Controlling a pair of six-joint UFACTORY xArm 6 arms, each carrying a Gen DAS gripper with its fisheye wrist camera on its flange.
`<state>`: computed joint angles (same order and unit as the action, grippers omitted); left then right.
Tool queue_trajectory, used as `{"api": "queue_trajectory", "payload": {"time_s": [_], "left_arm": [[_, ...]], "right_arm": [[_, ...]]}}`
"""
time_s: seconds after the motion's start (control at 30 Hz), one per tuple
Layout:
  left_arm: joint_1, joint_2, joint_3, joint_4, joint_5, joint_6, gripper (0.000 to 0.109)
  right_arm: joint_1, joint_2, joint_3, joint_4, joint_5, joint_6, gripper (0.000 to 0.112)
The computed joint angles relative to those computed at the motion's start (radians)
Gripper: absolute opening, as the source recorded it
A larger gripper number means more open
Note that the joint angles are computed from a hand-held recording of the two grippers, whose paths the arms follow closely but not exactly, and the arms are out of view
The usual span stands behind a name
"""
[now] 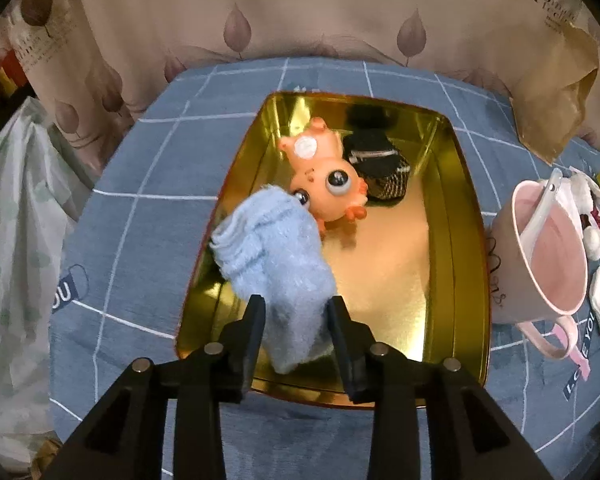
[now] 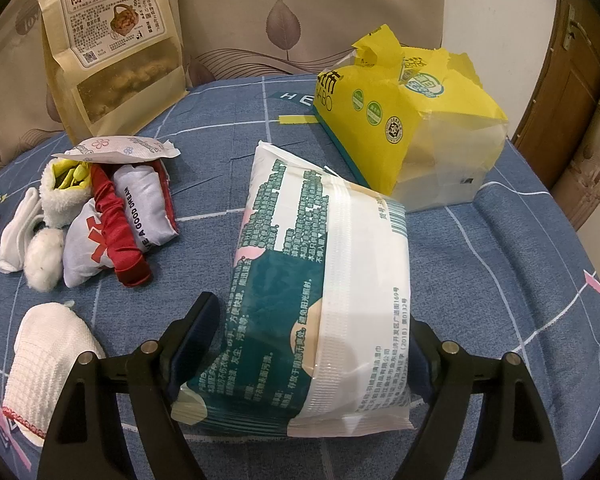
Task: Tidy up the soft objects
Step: 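Lower the blue towel into the tin and open the left gripper, then carry the white-green wipes packet with the right gripper toward the gold tin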
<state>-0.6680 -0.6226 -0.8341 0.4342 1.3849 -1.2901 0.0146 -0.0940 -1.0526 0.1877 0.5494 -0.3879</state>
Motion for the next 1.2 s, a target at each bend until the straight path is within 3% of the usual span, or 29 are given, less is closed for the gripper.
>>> {"api": "queue_trajectory", "payload": {"time_s": [0.1,0.33,0.57,0.87,1.2], "left_arm": [[-0.043,-0.009,-0.013,0.058,0.043,-0.057,0.044],[-0.146,-0.002,-0.041,0.149,0.146,-0.136,0.044],[-0.187,-0.026,-0.015,0.169,0.144,-0.168,0.044],[-0.164,-0.078,0.039,0.152,0.089,-0.203,0.044],[-0.166,-0.067,0.037,0.149,0.095,-0.215,0.044]], "right_arm": [[0.000,0.000,0.000,0.000,0.002,0.001,0.080],[0.000,-0.006,0.005,-0.005,0.001,0.004,0.080],[0.001,-0.013,0.012,-0.020,-0.005,0.011,0.079],[0.008,-0.024,0.020,-0.074,-0.017,0.041,0.075],[0.028,-0.033,-0.003,-0.149,0.011,0.109,0.073]]}}
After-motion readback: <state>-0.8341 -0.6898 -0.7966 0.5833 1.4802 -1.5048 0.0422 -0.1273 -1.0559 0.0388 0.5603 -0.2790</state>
